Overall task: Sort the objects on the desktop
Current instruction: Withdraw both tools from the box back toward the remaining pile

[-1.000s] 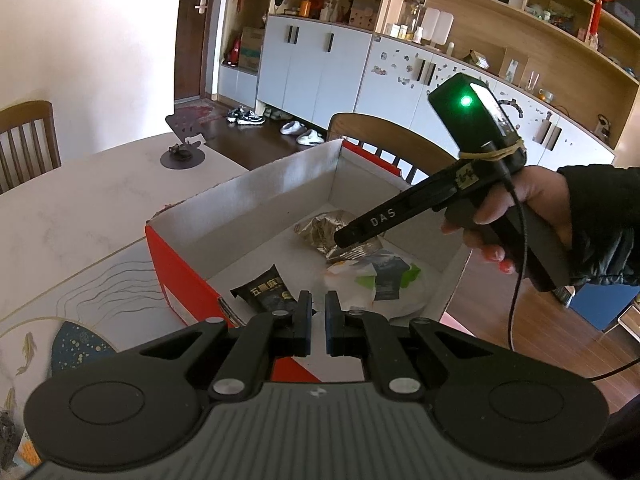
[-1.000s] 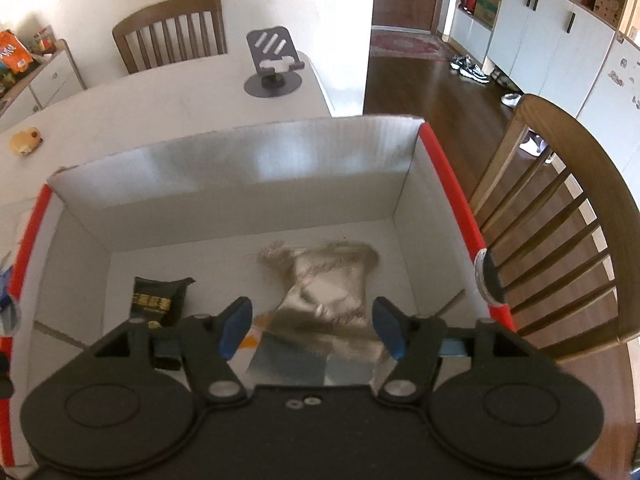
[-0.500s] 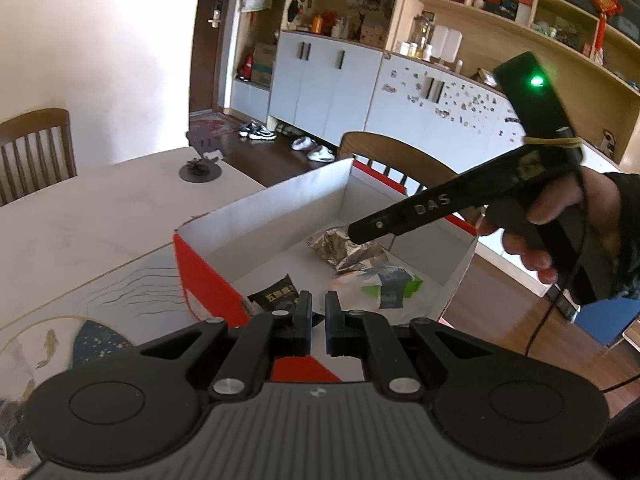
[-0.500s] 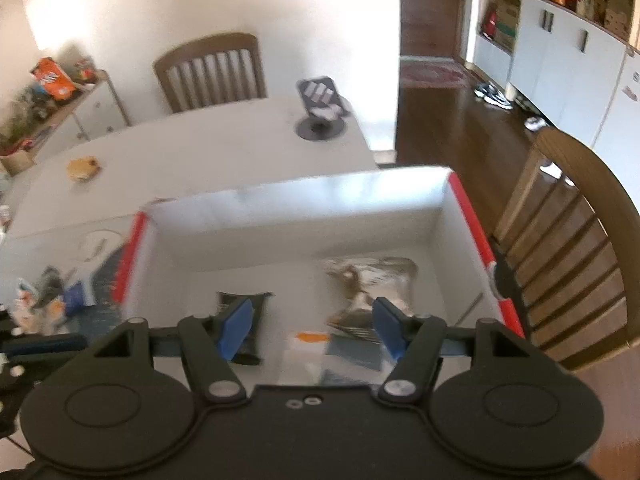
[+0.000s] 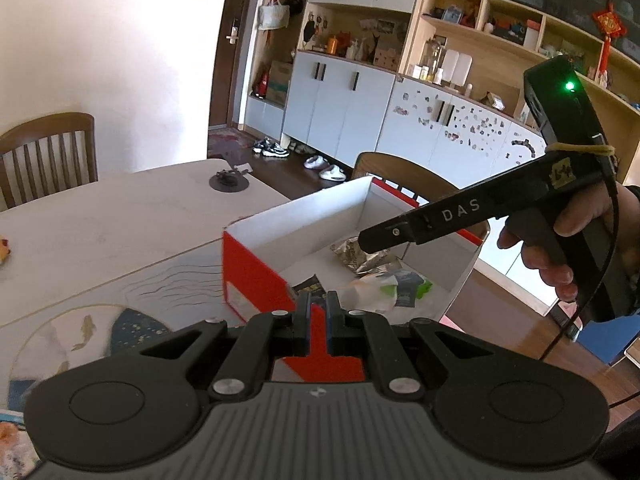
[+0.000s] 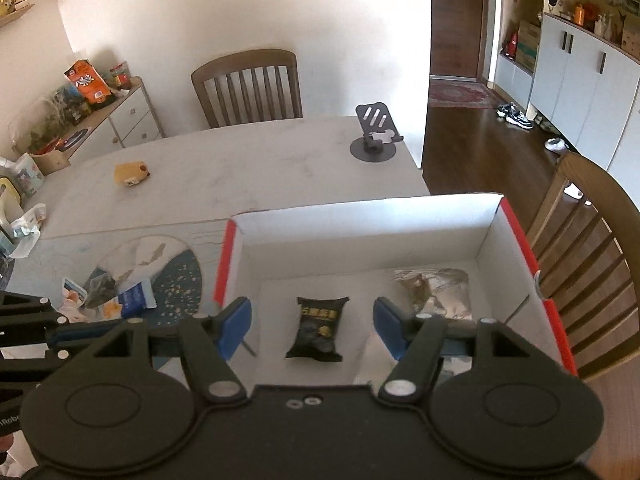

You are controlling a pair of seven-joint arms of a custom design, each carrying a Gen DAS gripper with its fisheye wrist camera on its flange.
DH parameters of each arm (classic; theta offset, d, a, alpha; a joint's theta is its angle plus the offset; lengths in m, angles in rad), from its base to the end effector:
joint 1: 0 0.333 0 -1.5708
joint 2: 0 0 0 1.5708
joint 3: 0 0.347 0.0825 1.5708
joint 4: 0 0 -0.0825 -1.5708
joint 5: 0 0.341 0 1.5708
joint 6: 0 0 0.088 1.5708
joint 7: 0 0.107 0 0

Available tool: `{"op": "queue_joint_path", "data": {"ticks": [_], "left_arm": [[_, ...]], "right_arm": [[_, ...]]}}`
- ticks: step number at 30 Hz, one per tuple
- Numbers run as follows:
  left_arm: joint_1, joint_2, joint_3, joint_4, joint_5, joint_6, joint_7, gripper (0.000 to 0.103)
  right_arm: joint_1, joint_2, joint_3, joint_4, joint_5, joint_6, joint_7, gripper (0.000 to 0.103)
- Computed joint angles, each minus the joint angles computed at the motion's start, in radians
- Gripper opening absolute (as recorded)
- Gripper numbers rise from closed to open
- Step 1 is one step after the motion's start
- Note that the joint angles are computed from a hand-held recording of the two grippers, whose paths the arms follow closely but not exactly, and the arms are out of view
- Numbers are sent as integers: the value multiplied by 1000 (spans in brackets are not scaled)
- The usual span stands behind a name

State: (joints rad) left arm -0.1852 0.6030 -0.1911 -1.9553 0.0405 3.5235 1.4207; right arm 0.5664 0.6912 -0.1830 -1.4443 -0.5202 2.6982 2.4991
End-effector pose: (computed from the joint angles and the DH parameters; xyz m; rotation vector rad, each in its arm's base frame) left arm 0.6198 -0.2248 0.3503 -1.5781 1.8941 -1.1879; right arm 0.6696 0.3288 0.3915 -1.7683 1.8745 -0.6912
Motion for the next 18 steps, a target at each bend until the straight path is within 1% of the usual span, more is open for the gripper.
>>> {"op": "queue_joint_path", "data": {"ticks": [3, 5, 6, 8, 10, 13, 18], "left_arm": [[30, -29, -13, -53, 19, 26, -4, 5], [43, -48, -11, -86, 24, 38, -8, 5], [52, -56, -12, -99, 29, 42, -11, 5], [82, -73, -22, -130, 45, 46, -22, 5], [124, -88, -43, -164, 78, 54, -38, 5], [169, -110, -54, -215, 114, 66, -60, 5], [222, -139, -52, -280, 163, 89, -92, 5]], "right_arm": [[27, 15, -10, 31, -11, -19, 18, 67], [38, 27, -8, 53, -17, -24, 24, 67], [54, 38, -19, 74, -22, -43, 46, 67], [58, 58, -8, 108, -18, -55, 49, 67], [61, 78, 4, 140, -12, -58, 44, 67], [71, 118, 16, 205, 6, -70, 35, 67], [95, 207, 26, 360, 44, -141, 0, 67]]}}
